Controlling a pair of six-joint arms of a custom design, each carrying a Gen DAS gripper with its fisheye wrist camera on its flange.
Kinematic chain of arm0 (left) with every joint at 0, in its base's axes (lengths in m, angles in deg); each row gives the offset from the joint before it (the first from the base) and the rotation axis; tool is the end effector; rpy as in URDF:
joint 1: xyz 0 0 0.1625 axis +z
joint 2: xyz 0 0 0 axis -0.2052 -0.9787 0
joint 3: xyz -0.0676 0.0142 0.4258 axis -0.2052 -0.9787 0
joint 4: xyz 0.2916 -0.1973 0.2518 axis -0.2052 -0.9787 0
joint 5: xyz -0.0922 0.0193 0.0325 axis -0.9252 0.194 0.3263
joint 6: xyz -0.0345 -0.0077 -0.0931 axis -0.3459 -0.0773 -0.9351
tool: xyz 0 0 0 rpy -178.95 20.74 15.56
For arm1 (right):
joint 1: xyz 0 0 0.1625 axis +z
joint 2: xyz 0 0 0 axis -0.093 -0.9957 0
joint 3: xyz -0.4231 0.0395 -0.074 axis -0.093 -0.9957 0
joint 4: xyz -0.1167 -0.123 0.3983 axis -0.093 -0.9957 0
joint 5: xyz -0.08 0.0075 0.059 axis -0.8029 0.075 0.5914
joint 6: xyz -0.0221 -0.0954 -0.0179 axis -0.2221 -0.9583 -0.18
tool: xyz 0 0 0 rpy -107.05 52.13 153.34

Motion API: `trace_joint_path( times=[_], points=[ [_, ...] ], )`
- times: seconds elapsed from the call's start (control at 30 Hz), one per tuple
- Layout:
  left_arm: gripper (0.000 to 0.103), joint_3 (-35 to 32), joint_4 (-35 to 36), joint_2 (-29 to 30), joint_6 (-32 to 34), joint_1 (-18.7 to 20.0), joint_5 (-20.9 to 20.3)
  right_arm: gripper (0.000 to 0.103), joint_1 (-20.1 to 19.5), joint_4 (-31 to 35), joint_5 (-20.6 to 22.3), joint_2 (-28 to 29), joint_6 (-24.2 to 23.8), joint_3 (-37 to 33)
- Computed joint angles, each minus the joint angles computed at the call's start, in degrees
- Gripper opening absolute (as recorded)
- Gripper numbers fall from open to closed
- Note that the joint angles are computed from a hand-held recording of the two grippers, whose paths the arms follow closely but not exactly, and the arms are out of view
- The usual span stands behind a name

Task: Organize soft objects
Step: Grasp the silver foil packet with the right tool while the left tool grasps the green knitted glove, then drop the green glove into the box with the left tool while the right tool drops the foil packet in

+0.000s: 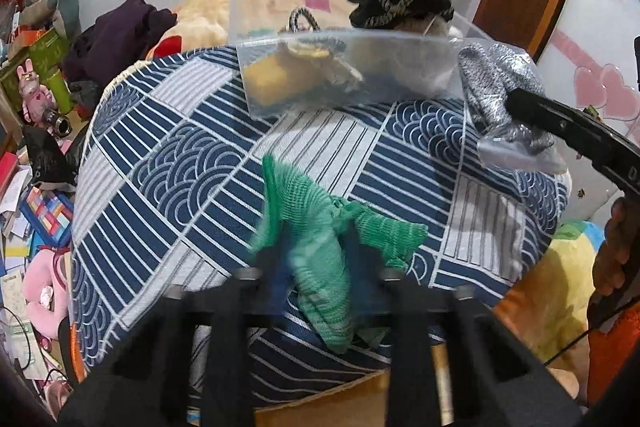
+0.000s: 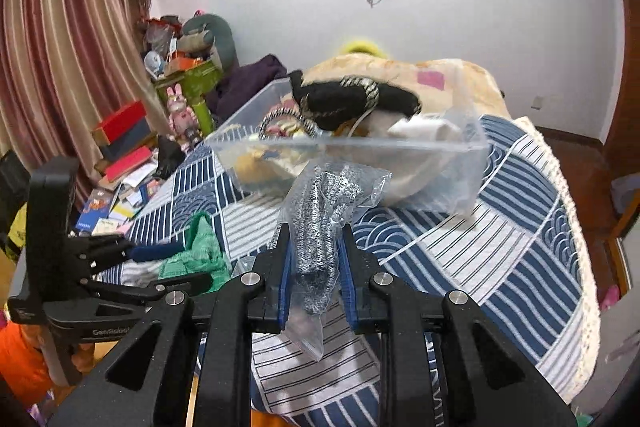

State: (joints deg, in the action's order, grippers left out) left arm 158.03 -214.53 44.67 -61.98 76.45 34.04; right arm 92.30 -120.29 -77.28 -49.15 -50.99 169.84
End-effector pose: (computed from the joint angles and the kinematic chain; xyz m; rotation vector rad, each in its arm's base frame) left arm -0.1084 -0.6960 0.0468 0.3219 2.3863 -0.8344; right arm 0.0925 -0.7680 0.1199 1.1084 -2.5149 0.7914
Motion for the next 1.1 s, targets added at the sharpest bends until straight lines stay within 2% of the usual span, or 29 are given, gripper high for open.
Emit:
trace_joint_path(
  times=[0.3, 0.5, 0.63, 0.8, 1.1],
  points=[
    [0.011, 0.04, -9.07, -0.54, 8.26, -2.55, 2.24, 0.019, 0.14, -3.37, 2.85, -1.00, 0.83, -0.18],
    [0.011, -5.44, -12.57, 0.67, 13.34, -2.93, 0.47, 0.019, 0.64, -5.29, 4.08, -0.39, 1.66, -2.80],
    [0.011, -10.27, -14.62, 3.02, 18.36, -2.63, 1.27, 0.019, 1.39, -4.48, 4.81, 1.23, 2.73, -6.63],
    [0.011, -15.86, -11.19, 5.22, 17.75, -0.89, 0.49, 0.019, 2.45, -1.75, 4.39, 4.79, 2.82, -11.72],
    [0.011, -25.54, -4.13, 10.65, 14.82, 2.19, 0.65, 0.019, 3.75, 5.25, -2.46, 12.78, 0.58, -20.50]
  ],
)
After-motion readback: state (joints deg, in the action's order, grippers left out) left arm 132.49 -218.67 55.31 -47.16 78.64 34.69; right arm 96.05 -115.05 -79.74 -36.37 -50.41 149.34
